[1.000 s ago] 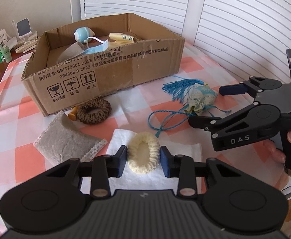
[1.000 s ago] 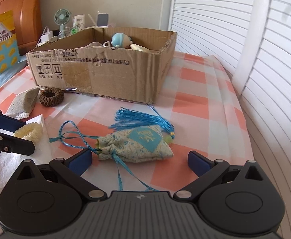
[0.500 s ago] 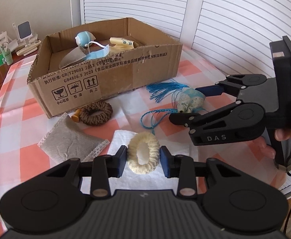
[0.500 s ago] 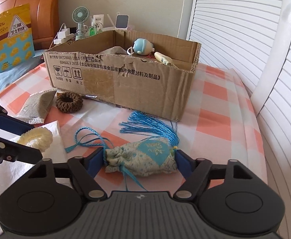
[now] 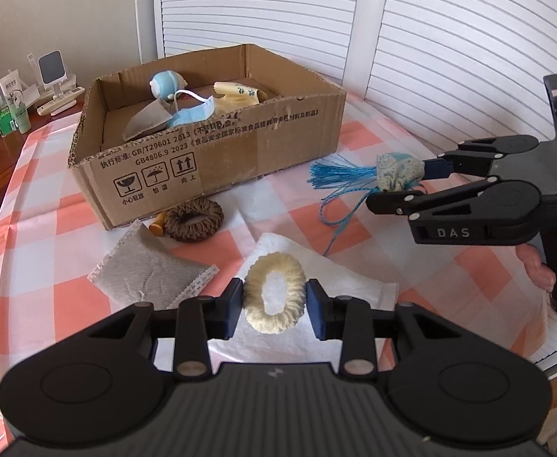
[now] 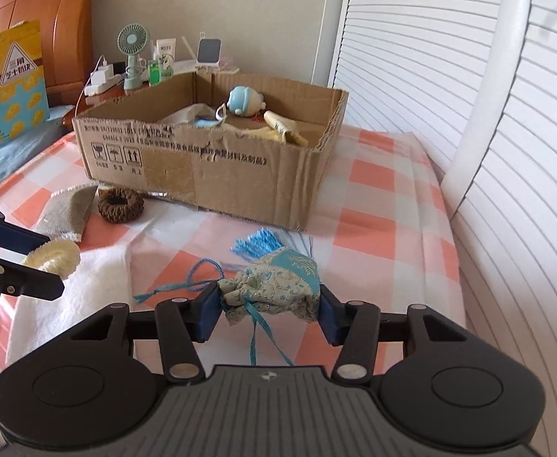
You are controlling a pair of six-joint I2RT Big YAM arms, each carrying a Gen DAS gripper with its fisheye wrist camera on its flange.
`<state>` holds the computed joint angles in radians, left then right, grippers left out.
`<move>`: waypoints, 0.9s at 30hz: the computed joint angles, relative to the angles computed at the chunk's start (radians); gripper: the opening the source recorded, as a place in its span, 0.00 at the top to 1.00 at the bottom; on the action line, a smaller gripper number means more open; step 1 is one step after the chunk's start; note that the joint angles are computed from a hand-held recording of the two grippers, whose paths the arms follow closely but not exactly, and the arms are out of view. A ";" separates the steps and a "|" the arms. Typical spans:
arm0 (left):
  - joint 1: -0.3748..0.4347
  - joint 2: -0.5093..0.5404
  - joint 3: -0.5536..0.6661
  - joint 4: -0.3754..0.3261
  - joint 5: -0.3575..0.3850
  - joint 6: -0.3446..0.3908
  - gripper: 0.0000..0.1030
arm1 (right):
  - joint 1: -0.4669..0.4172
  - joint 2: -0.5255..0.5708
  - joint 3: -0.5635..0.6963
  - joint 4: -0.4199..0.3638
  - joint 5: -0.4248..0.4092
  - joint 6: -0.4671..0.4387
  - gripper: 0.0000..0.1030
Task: Organize soft objects
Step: 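Grasp the cream scrunchie with left gripper while right grasps the floral pouch, then drop the scrunchie into the box with left gripper while right drops the pouch in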
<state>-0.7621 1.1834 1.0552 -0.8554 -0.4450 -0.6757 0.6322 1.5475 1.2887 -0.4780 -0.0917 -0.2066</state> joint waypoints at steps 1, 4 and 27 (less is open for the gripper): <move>-0.002 -0.003 0.001 -0.004 -0.004 0.001 0.66 | -0.001 -0.008 -0.002 0.004 0.002 0.001 0.45; -0.009 -0.009 0.003 -0.012 -0.018 0.008 0.66 | -0.005 -0.032 -0.007 0.014 -0.002 0.002 0.45; -0.043 -0.061 0.036 -0.102 -0.091 0.055 0.66 | 0.007 -0.114 0.065 0.030 -0.069 -0.048 0.45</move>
